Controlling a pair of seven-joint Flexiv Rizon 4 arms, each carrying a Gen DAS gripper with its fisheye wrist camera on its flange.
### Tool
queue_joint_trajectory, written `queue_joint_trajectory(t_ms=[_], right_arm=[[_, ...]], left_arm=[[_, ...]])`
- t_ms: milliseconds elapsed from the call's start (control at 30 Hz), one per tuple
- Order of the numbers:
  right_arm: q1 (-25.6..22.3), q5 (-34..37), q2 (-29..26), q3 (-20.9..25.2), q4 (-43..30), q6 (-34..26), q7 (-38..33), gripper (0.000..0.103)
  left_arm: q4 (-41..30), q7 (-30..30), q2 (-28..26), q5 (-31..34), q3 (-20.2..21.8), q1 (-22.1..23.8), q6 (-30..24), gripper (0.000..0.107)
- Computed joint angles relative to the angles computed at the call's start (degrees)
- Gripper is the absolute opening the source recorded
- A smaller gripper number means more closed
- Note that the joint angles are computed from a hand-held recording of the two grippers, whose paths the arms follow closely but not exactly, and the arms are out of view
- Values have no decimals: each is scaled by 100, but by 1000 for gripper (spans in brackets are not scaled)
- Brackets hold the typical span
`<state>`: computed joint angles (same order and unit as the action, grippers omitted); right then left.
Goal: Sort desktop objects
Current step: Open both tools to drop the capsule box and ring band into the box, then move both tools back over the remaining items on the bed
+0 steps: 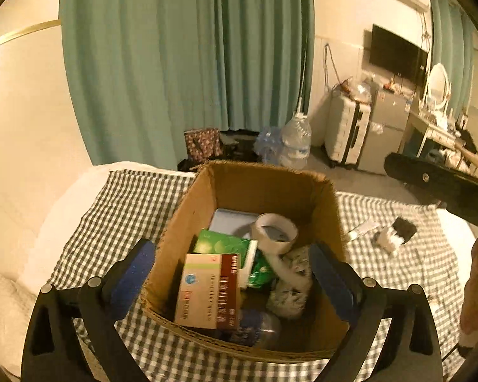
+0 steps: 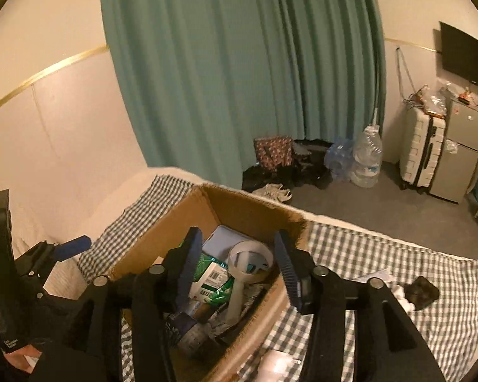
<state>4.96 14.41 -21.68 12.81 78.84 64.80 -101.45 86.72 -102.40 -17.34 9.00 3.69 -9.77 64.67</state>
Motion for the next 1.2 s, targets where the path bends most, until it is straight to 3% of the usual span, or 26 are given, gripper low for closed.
queue_joint_trajectory(t_ms=[133, 400, 567, 833, 1200], right_arm=[[-95, 47, 273, -57, 217, 119, 12, 57], [-338, 326, 816, -168, 624, 482, -144, 90], [-429, 238, 1088, -405, 896, 676, -128, 103], [-641, 231, 1224, -610, 1065, 783, -14, 103], [-993, 675, 1151, -666, 1213, 726, -508, 103]], left_arm=[[-88, -260, 94, 171, 40, -150, -18, 103], [-172, -345, 196, 179, -184, -327, 24, 103], [-313, -415, 99, 270, -263, -559, -46, 103], [-624, -504, -194, 383, -314, -929, -163, 103], [-948, -653, -820, 336, -313, -1315, -576, 103]])
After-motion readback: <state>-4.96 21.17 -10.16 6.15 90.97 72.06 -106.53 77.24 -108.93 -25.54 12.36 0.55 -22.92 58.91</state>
